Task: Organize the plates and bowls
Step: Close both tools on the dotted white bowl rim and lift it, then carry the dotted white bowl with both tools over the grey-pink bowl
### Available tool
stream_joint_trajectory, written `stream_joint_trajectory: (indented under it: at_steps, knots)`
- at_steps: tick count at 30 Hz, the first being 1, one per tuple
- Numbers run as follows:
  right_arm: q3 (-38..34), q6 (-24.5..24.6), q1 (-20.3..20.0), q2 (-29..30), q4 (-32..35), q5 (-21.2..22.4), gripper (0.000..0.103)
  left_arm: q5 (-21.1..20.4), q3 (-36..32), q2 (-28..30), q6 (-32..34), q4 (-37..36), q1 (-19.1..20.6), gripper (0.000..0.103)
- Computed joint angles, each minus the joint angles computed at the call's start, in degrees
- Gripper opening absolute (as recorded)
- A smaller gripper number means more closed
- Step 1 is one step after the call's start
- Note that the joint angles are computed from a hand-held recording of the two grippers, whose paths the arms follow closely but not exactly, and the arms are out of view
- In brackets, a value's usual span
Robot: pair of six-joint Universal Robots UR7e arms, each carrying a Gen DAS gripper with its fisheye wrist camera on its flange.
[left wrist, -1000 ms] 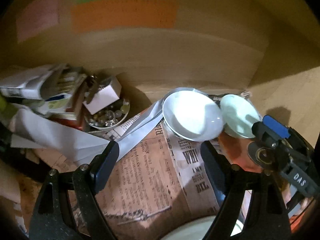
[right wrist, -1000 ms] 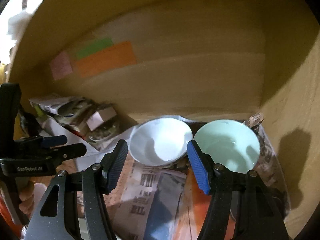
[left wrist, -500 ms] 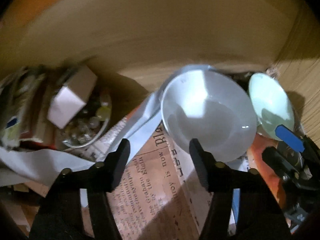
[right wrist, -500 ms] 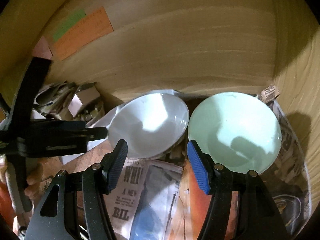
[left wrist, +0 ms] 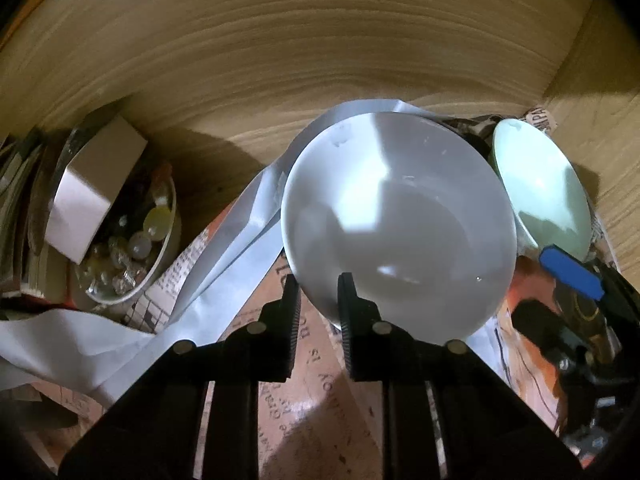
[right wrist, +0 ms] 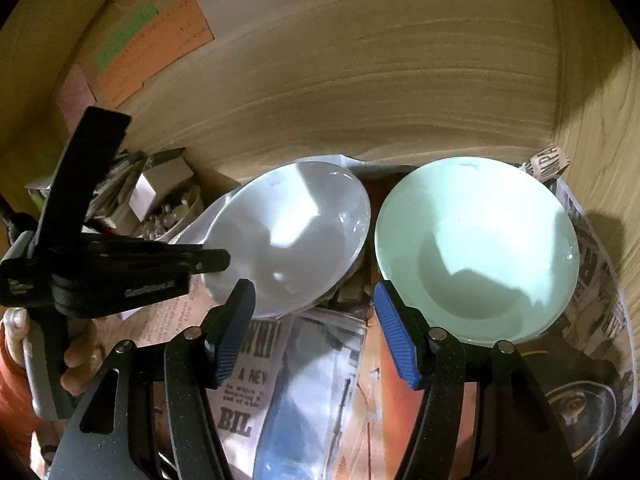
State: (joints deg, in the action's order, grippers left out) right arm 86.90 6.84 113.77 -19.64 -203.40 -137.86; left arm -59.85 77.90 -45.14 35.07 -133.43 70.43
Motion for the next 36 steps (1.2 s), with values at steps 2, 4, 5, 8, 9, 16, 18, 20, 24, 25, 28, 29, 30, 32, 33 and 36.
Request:
stream_joint_trajectory:
  at_steps: [2, 4, 5, 8, 9, 16, 18, 20, 24, 25, 28, 29, 30, 32, 33, 36]
  knots:
    - [0.18, 0.61, -0.25, -0.13, 0.4, 0.58, 0.059, 0.26, 1.04, -1.12, 0.82, 0.02, 0.19, 0.018]
    - [0.38, 1.25, -0.49, -0.29, 1.08, 1.22, 0.057, 0.51, 2.15, -2.3, 1.76, 0.06, 0.49, 0.018]
    - [0.35, 1.43, -0.55, -0.3, 1.48, 1.25, 0.055, 0.51, 1.64, -2.19, 2.06, 0.69, 0.65, 0.018]
    - [-0.05, 1.85, -0.81, -0.18, 3.2, 1.51, 0.047, 0.34, 2.63, -3.65, 3.13, 1.89, 1.14, 0.018]
    - [-0.37, 2.03, -0.93, -0.02, 3.93, 1.78, 0.046, 0.28, 3.18, -4.24, 3.69, 1.98, 1.27, 0.018]
    - [-1.67, 4.15, -2.03, 0.21, 10.17, 4.71, 0.016, -0.89, 6.55, -8.15, 7.2, 2.95, 1.98, 0.018]
    - [-2.34, 3.9, -1.8, 0.65, 11.16, 3.88, 0.015, -1.11, 6.91, -8.37, 7.09, 2.64, 1.9, 0.018]
    - [-2.62, 3.49, -1.62, 0.97, 11.06, 3.26, 0.014, -1.14, 7.45, -8.73, 6.64, 2.35, 1.92, 0.018]
    - [-2.25, 3.4, -1.36, 0.88, 10.73, 3.27, 0.014, -0.78, 7.26, -8.37, 6.15, 1.5, 2.03, 0.018]
    - [-2.33, 3.09, -1.18, 0.95, 10.6, 2.9, 0.014, -0.85, 7.42, -8.55, 6.07, 1.15, 2.03, 0.018]
    - [-2.75, 1.82, -0.45, 1.34, 9.06, 2.22, 0.014, -1.4, 7.96, -9.13, 6.45, -0.2, 2.21, 0.018]
    - [-2.89, 1.5, -0.23, 1.43, 8.64, 2.15, 0.014, -1.77, 8.03, -9.4, 6.5, -0.6, 2.28, 0.018]
    - [-3.1, 1.08, 0.06, 1.56, 8.19, 2.01, 0.014, -2.21, 8.4, -10.14, 6.5, -0.82, 2.35, 0.018]
    - [-3.52, -0.1, 0.97, 1.85, 7.23, 1.22, 0.014, -3.48, 9.11, -11.37, 6.16, -1.53, 2.42, 0.018]
    - [-3.69, -0.56, 1.34, 2.01, 6.73, 0.91, 0.014, -4.2, 9.54, -12.16, 6.1, -1.98, 2.5, 0.018]
    - [-4.45, -1.99, 2.78, 2.62, 5.19, -0.21, 0.014, -5.57, 11.27, -14.28, 6.92, -4.28, 2.58, 0.018]
